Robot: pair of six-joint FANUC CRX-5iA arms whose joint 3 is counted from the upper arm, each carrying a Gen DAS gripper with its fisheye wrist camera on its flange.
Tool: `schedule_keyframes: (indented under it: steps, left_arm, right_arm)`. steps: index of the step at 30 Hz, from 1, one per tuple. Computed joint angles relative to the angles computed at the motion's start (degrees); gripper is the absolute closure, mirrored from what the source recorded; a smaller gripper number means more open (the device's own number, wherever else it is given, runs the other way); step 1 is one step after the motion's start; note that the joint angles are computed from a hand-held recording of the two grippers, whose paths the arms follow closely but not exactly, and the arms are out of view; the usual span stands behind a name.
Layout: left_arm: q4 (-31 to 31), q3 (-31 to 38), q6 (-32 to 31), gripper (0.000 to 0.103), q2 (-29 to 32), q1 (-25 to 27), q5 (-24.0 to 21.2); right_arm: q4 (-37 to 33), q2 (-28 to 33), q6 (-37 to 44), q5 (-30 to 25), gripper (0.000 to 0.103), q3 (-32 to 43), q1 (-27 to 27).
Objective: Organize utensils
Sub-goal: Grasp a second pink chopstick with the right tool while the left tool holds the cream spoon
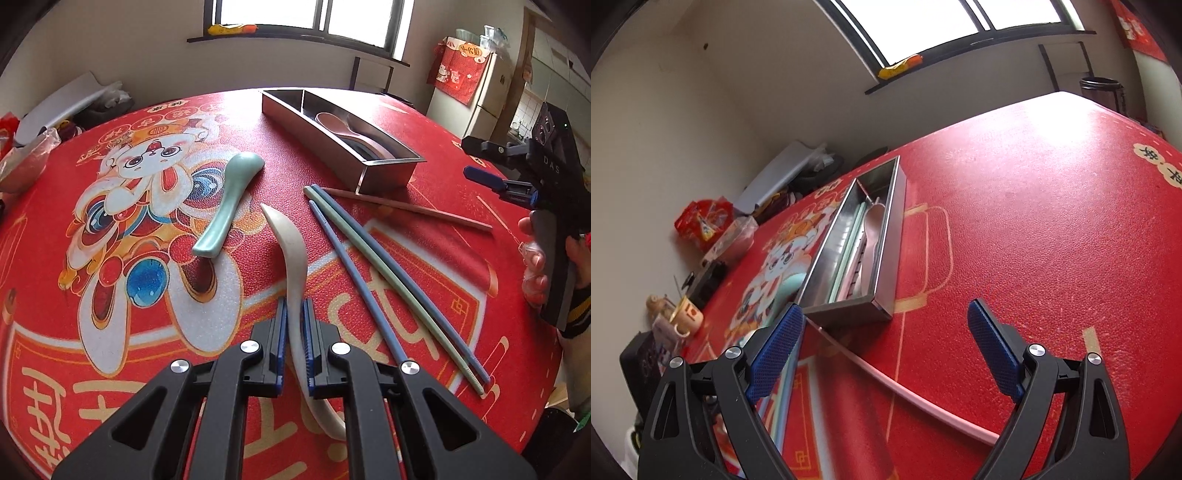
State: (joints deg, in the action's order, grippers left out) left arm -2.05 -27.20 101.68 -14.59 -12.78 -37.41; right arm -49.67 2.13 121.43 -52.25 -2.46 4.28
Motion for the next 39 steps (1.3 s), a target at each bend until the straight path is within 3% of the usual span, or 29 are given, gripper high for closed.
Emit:
schedule_keyframes:
  steps: [7,15,18,19,20,21,25,27,29,36,39]
  left_arm:
    - [4.5,-2.2,-2.9,0.094,-0.8,1.6,1.9]
    - [10.1,-4.9,-7.5,0.094,-1.8,3.5,3.8]
    - [9.5,-4.6,-7.0,0.094,-1.7,3.3,3.6]
    - [8.9,-4.4,-6.5,0.094,-1.6,3.1,3.5]
    - [8.6,-4.2,-6.2,0.094,-1.6,3.0,3.4]
    - [8.7,-4.3,-6.2,0.094,-1.6,3.0,3.4]
    - [11.4,-5.5,-8.3,0.094,-2.1,3.7,4.2]
    - [12.2,-5.8,-8.9,0.094,-2.2,4.0,4.4]
    - [12.1,-5.9,-8.9,0.094,-2.2,4.0,4.4]
    - [15.8,-7.4,-11.9,0.094,-2.7,4.9,5.4]
    - [14.4,-6.8,-10.8,0.094,-2.5,4.5,5.1]
  right_arm:
    - [18.7,-0.4,-1.6,0.8,0.016,-1.0,9.4]
    - [27.4,-1.1,-2.0,2.4,0.016,-3.2,15.1]
    - [29.7,-0.9,-3.5,2.7,0.016,-3.5,16.2]
    - [30.0,-0.8,-3.8,2.6,0.018,-3.5,16.4]
    - [30.7,-0.5,-4.4,2.3,0.033,-3.4,16.7]
    - [31.3,0.0,-4.9,1.4,0.039,-3.1,16.8]
    - [32.9,-0.2,-4.9,1.5,0.047,-4.0,17.9]
    - [32.8,-0.3,-4.9,-0.3,0.064,-3.6,18.0]
    - [33.3,-0.7,-5.3,-2.0,0.071,-3.4,18.2]
    - [33.3,-2.7,-4.4,-6.7,0.076,-4.4,19.6]
    - [33.6,-3.4,-4.0,-7.5,0.076,-4.9,20.8]
